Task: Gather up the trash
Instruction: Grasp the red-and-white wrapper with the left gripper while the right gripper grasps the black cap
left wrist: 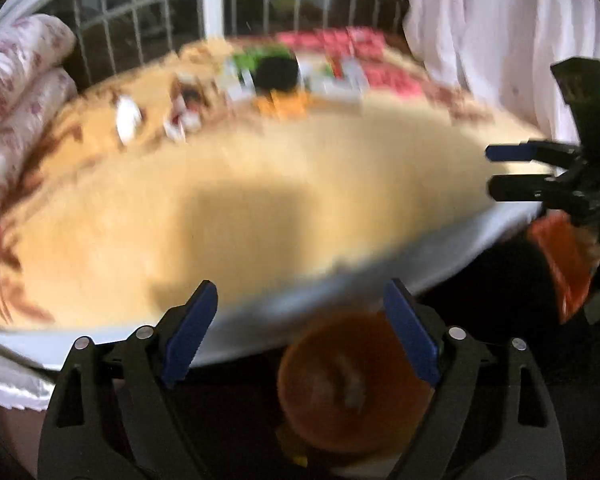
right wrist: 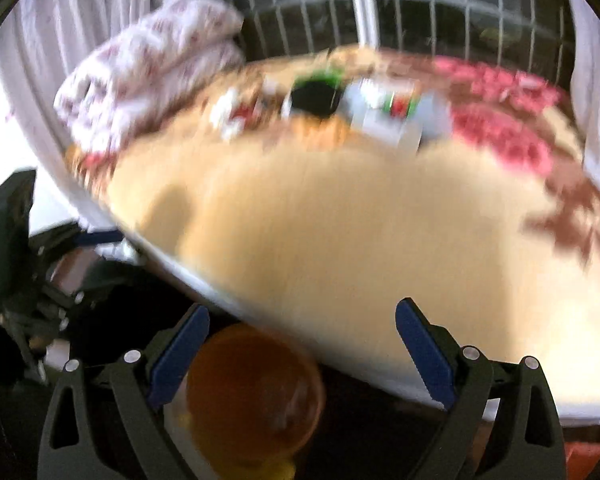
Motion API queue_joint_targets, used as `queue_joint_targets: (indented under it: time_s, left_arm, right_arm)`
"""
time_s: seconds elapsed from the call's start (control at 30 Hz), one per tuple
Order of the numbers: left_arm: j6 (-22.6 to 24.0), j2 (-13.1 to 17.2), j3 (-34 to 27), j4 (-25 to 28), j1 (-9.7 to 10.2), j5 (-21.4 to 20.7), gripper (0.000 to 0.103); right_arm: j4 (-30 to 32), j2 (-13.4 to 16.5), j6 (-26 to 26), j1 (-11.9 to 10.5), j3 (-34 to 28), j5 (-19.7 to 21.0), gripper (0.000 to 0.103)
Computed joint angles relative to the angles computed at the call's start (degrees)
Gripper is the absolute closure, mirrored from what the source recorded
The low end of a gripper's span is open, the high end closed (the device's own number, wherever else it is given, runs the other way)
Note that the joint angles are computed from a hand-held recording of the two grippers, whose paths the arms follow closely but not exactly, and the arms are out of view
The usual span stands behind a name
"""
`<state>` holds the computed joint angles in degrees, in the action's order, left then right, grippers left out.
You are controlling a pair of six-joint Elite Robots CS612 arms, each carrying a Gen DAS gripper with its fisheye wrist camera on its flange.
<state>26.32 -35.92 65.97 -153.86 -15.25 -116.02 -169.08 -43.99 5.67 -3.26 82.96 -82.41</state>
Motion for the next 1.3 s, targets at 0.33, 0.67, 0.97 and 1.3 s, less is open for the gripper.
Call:
queue_joint_targets:
  time_s: [0.33,0.67,0.97,1.3]
  left_arm:
    - [-12.6,6.0,-10.0,-5.7,0.28,2.0,0.017]
    - [-14.3,10.0,-15.8,-5.4,0.48,4.0,0.017]
    - [-16.1,12.0,-19.2,-2.2,0.55,3.6,0.017]
    - [-14.7,16.0,-30.3,8.8,-0.43,6.9,0.017]
  right_arm:
    - [6.1,11.9,6.2,0.1,-25.1,0.6,0.010]
    - [18.8,23.4,6.8,0.6,-46.5,-2.8,0.010]
    - [32.9,31.2,6.4,0.9,-61.8,-5.6,0.047]
    - [7.8,15.5,5.3,0.7,-30.8,-2.4,0.048]
